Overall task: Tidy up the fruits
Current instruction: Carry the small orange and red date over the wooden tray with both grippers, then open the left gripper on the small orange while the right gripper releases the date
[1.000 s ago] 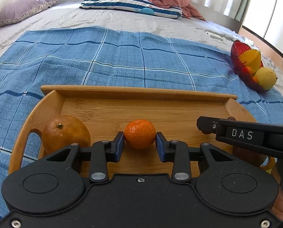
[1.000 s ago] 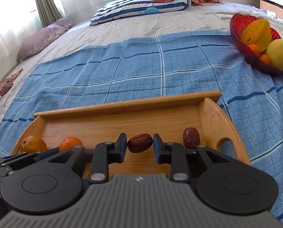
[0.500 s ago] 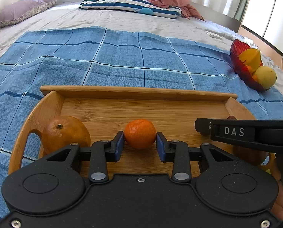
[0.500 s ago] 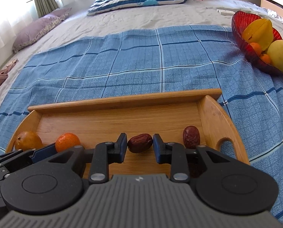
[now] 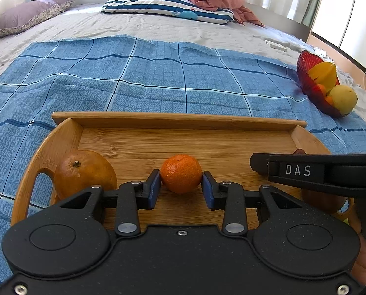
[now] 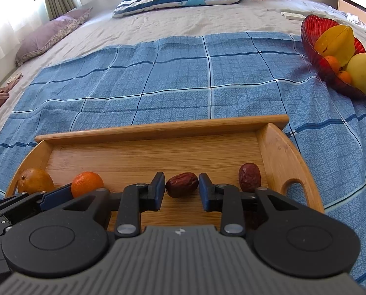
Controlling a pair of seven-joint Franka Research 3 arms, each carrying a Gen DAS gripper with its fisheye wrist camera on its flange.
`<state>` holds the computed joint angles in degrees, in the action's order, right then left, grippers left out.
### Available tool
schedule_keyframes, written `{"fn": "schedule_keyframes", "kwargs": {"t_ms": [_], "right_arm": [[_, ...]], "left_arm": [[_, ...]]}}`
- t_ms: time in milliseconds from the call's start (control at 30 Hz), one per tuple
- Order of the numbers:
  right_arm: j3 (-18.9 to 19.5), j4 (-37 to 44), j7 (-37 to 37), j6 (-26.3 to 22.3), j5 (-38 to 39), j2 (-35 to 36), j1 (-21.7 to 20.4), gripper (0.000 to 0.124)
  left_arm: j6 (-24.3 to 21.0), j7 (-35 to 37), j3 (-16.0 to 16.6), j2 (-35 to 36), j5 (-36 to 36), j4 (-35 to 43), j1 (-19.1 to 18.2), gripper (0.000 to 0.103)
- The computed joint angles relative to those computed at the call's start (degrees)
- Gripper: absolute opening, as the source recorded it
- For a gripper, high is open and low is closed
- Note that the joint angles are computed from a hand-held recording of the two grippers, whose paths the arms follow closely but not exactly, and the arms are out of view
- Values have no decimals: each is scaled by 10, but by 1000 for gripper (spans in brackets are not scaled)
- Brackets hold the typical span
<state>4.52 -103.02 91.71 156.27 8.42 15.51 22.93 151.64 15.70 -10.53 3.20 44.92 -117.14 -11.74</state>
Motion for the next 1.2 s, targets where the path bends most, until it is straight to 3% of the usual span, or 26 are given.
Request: {"fn": "schedule_keyframes", "kwargs": {"t_ms": [433,600,767,1067,1200], "right_arm": [[10,-8,-35,-1,40,-9,-11,41],[16,-24,-50,9,67,-25,-19,41],[26,-60,-90,35,118,-56,-31,53],[28,-133,-154,95,179,-110,-34,65],[33,-175,-222,127,240,-143,-31,71]], "left_arm": [[2,2,-1,-1,8,1,-3,48],[5,-8,-3,-16,27,-8,-3,62],[11,-26,-10,-43,52,-28,0,76],[6,-66,-38,-101,90,-70,6,88],[5,-88,-55,-130,112,-93,7,93]]}}
